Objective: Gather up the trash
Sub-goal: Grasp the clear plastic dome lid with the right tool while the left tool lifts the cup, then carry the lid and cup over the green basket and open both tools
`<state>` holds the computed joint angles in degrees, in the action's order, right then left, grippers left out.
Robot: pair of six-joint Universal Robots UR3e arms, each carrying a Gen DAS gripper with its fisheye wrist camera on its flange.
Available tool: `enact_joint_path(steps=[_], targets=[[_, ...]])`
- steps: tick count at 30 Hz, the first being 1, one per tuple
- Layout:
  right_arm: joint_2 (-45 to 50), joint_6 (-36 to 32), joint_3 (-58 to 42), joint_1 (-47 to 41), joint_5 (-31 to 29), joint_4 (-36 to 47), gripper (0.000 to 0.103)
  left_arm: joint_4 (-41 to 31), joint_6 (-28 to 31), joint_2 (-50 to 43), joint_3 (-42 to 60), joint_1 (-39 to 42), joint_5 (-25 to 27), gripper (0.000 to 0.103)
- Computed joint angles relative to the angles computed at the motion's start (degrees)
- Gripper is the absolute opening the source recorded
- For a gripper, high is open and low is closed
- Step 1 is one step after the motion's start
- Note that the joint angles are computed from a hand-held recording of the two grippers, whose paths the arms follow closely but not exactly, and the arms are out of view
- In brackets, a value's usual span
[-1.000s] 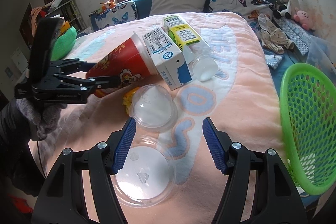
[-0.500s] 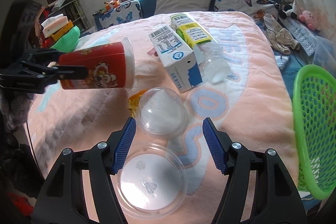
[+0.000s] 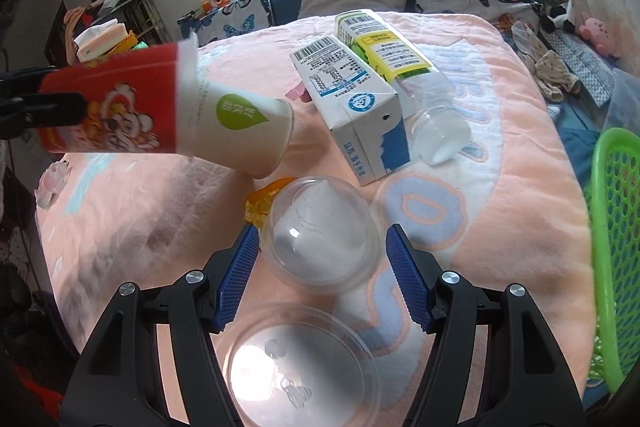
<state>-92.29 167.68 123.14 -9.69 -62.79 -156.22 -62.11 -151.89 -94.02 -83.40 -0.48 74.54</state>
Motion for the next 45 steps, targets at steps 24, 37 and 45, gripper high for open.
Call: enact_joint_path(steps=[24, 37, 45], targets=[[-22.5, -7.1, 9.6, -15.0, 7.8, 13.0, 0.058, 1.8, -5.3, 0.9, 2.2, -6.1, -4.6, 0.062], [-44.5, -31.7, 11.1, -48.6, 15.9, 48.1, 0.058, 3.7, -13.2, -14.8, 16.6, -19.7, -3.2, 0.062], [-45.8, -41.5, 10.2, -62.8, 16.8, 56.4, 0.058, -1.5, -15.4, -27.4, 34.0, -25.8, -1.9, 0.062]])
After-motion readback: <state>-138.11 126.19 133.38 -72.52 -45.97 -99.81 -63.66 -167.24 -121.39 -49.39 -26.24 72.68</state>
